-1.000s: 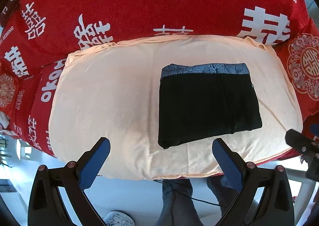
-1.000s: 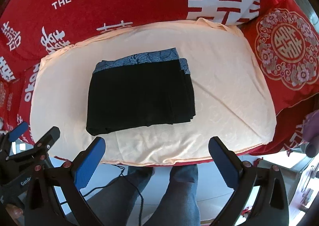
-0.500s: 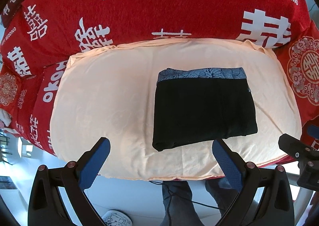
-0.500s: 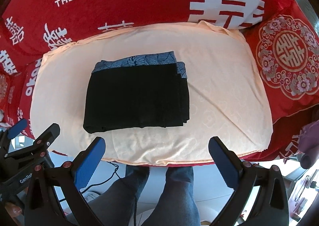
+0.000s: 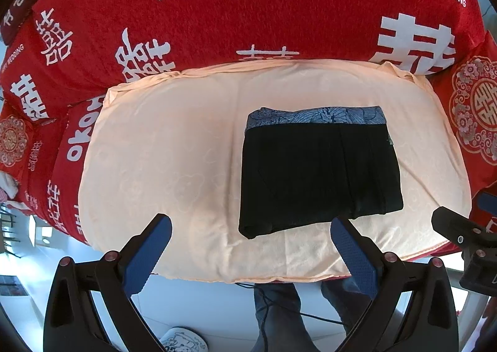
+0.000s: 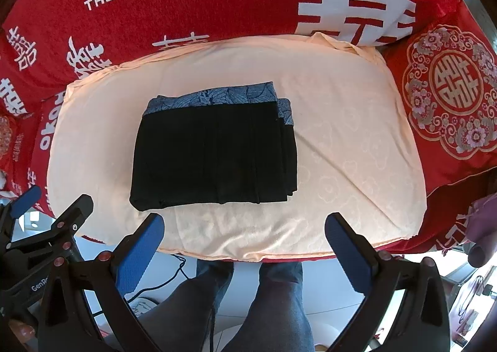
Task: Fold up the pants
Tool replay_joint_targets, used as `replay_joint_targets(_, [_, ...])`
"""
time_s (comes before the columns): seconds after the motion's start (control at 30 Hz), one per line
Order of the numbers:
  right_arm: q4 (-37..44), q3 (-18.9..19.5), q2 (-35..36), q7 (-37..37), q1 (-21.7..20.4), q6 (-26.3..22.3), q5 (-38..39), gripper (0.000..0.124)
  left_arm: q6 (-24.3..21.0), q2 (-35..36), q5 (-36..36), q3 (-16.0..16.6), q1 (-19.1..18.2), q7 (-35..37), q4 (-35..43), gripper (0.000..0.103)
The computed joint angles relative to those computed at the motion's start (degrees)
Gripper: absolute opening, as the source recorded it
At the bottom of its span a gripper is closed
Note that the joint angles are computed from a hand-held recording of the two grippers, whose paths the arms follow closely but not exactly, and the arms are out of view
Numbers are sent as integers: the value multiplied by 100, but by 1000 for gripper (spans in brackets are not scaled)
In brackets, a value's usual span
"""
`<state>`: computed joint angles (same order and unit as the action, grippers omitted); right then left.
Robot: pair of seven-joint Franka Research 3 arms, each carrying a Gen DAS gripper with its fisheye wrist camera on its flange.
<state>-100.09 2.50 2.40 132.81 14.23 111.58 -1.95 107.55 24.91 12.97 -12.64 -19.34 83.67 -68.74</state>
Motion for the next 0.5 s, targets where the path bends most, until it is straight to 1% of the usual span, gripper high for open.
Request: replay_joint_targets(0.5, [198, -39, 186, -197, 4, -79, 56, 103, 0, 70, -8, 2, -37, -44, 89, 103])
